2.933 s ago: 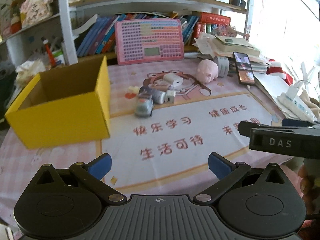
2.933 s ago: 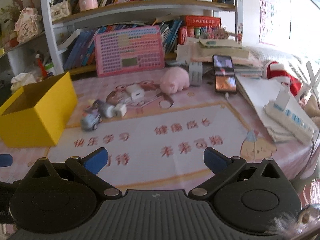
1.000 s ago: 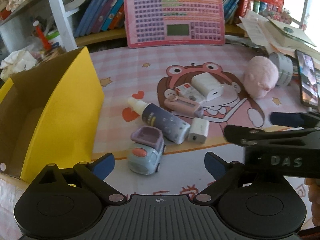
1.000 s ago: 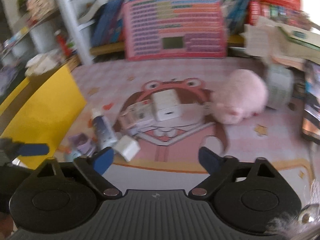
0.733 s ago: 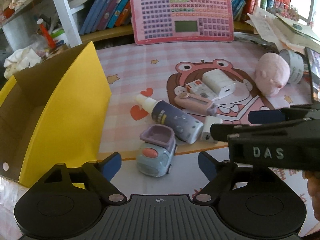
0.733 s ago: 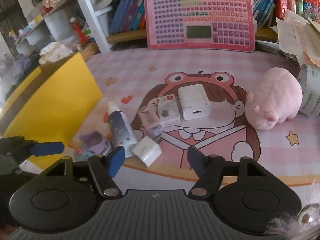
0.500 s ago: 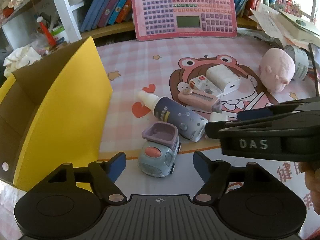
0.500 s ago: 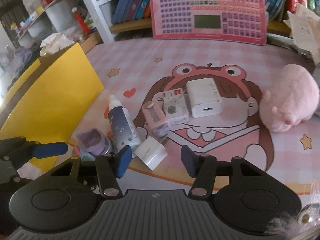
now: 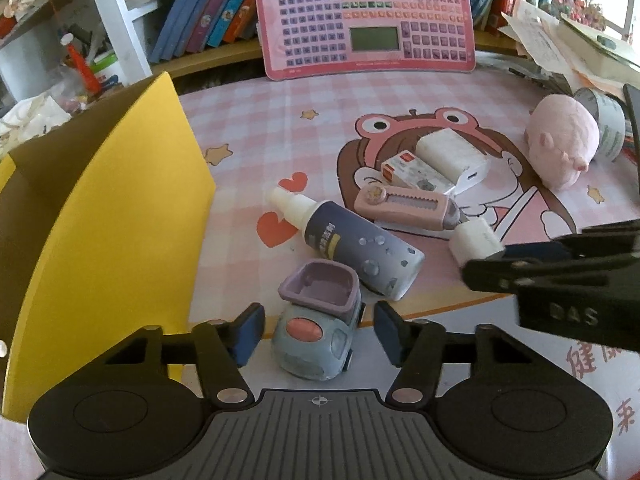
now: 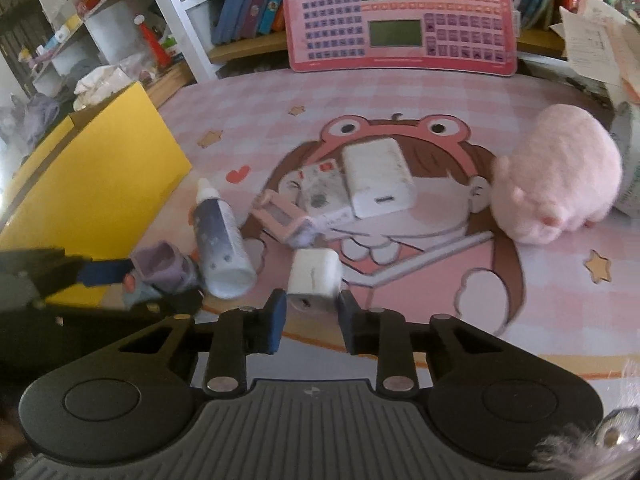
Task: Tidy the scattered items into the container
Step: 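Close the left gripper on the toy car while the right gripper grasps the white plug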
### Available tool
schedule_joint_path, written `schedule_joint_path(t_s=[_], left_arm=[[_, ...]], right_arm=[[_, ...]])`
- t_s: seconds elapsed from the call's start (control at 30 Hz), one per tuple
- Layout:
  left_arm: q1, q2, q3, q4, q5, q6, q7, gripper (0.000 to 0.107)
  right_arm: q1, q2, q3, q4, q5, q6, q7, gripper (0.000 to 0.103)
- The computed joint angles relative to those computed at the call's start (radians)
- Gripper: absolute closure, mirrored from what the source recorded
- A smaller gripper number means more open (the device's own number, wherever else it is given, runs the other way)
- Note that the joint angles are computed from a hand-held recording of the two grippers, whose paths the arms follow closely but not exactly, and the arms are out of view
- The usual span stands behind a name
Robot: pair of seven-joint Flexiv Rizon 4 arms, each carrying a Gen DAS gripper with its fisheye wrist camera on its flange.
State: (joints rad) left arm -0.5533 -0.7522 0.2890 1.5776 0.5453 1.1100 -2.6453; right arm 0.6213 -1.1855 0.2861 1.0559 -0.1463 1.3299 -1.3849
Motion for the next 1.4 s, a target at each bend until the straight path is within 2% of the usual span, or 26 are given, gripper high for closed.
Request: schedule_joint_path(t_s=[0.13,0.23,0.3,0.47,0.57,0.73,0.8,0.87,0.93,1.4], left_arm=[[0.017,-0.001,-0.014,0.01,-0.017,0.01,0.013,0.058],[0.018,-0.001,-0.012,0.014,-0.023,0.021,0.016,0.059],[0.019,-0.001,-0.011,0.017,-0.028,0.028,0.018,0.058],[0.017,-0.004,-0.004,0.022,-0.04,0.043,0.02,0.058],[0.01,-0.008,0.005,0.02,-0.043,0.048,0.013,0.058],[0.009,-0.009,0.011,0.025,-0.048,0.062,0.012,0.058],[0.008,-0.008,0.013,0.027,-0.05,0.065,0.015,0.059],[0.007,-0.005,0.013,0.031,-0.053,0.068,0.017,0.062],[0.008,0.0,0.012,0.04,-0.058,0.078,0.015,0.066],[-0.008,0.049,0.015,0.116,-0.105,0.185,-0.008,0.066]], right_arm=[[0.023,0.025,-0.058,0.057,-0.021,0.042,0.032,0.079],[0.025,0.016,-0.059,0.048,-0.047,0.048,0.028,0.075],[0.031,0.009,-0.068,0.04,-0.066,0.052,0.025,0.068],[0.069,-0.009,-0.147,0.023,-0.118,0.072,0.056,0.062],[0.072,-0.024,-0.156,0.003,-0.139,0.073,0.067,0.062],[0.065,-0.041,-0.143,-0.019,-0.161,0.077,0.05,0.063],[0.06,-0.049,-0.132,-0.031,-0.167,0.078,0.034,0.074],[0.056,-0.047,-0.12,-0.028,-0.167,0.076,0.018,0.078],[0.053,-0.039,-0.113,-0.016,-0.161,0.074,0.011,0.078],[0.01,0.074,-0.043,0.153,-0.085,0.083,0.026,0.079]])
